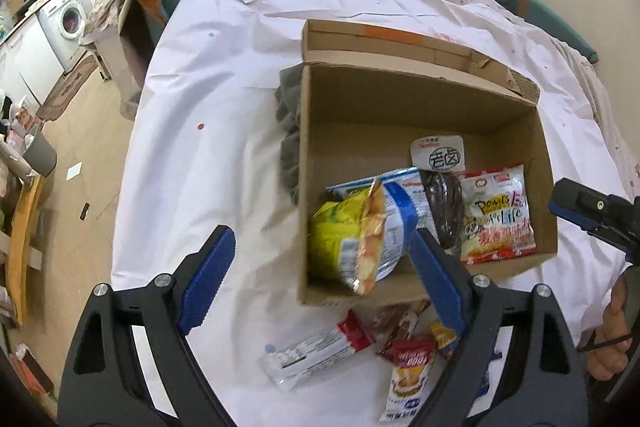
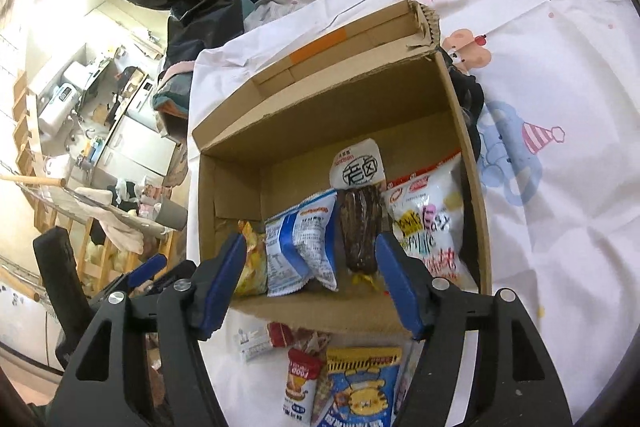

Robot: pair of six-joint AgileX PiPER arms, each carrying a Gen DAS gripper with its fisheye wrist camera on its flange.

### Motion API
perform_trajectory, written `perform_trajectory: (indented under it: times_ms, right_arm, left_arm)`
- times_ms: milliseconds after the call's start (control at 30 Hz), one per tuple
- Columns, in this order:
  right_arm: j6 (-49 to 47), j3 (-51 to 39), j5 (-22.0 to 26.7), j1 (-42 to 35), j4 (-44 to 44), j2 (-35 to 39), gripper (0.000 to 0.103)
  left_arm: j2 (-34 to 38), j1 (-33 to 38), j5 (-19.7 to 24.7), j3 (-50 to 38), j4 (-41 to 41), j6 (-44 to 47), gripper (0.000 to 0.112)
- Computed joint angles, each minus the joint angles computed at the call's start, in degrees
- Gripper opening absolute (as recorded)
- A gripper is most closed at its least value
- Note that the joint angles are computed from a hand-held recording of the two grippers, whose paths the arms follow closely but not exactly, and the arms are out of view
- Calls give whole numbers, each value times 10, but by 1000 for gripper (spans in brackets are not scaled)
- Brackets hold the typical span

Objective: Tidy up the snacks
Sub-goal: 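Move both tools back toward the snacks beside the box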

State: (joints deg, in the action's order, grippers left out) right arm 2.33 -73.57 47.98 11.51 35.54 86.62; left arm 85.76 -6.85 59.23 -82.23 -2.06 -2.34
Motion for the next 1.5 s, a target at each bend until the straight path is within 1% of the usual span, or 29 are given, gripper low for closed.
perform_trajectory:
  times_ms: [67,200,333,433,600,667,733,833,1000,1067,1100,1200,1300,1400,1467,1500]
  right_arm:
    - [3,20,3,0,-1,-17,71]
    - [9,62,10,-8,6,-54,71]
    - [10,92,19,-13,0,-81,71]
    - [16,115,29,-20,-5,-101,71]
    - [45,153,44,-22,-27,-133,71]
    - [53,171,49,-24,-24,-143,71]
    - [56,183,50,-27,-18,-150,71]
    - [68,191,50,-23,-28,-154,71]
    - [97,185,49,-14,-56,-142,71]
    - [92,184,51,-20,-48,-135,71]
    - [92,186,50,-20,-48,-135,71]
    - [92,186,52,-20,-52,-135,71]
    - [99,186,54,-19,-60,-134,71]
    - [98,187,55,-22,-57,-133,71]
    - [101,186,55,-18,-60,-131,71]
    - [101,184,56,-16,-61,-129,71]
  left_arm:
    - [-7,6,11,0,2,23,87]
    - [-9,9,31,0,34,88,87]
    - [-8,46,65,11,0,164,87]
    - [-31,47,50,43,15,163,87]
    - [-34,22,70,76,26,187,87]
    - [-33,3,67,87,41,183,87]
    - [-26,-18,66,98,56,183,87]
    - [-4,-32,78,105,57,189,87]
    - [54,-26,91,96,21,196,86]
    - [77,-26,88,94,22,195,79]
    - [88,-29,87,94,28,191,77]
    - [104,-33,80,99,45,175,76]
    - [105,-33,75,102,35,178,76]
    - [99,-39,63,113,27,185,66]
    - [97,-46,59,119,27,185,49]
    - [96,-50,57,122,32,182,47]
